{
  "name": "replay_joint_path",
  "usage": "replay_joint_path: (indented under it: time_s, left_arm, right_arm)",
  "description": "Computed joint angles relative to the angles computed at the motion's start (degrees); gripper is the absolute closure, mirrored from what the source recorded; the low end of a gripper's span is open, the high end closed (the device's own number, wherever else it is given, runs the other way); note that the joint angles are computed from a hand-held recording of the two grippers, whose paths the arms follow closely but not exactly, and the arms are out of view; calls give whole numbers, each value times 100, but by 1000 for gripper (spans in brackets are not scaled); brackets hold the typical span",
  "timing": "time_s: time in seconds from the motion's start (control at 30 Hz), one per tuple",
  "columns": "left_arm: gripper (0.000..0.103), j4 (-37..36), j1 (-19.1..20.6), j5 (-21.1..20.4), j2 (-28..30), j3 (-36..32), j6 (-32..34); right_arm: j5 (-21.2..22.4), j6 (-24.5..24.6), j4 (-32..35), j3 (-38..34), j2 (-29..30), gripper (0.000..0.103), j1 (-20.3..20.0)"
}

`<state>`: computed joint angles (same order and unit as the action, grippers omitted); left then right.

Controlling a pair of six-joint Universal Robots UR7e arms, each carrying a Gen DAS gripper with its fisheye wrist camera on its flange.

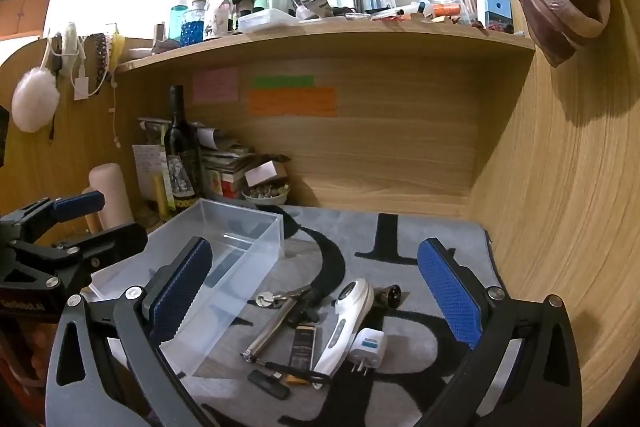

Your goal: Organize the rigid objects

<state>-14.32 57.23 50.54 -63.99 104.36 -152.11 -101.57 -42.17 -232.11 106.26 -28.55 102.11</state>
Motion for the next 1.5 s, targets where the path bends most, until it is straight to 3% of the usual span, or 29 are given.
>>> replay_joint_path:
  time_s: [1.5]
  left_arm:
    - [0, -96, 88, 151, -31, -6, 101]
  right_arm:
    - [-7, 28, 100, -68, 20, 0, 11]
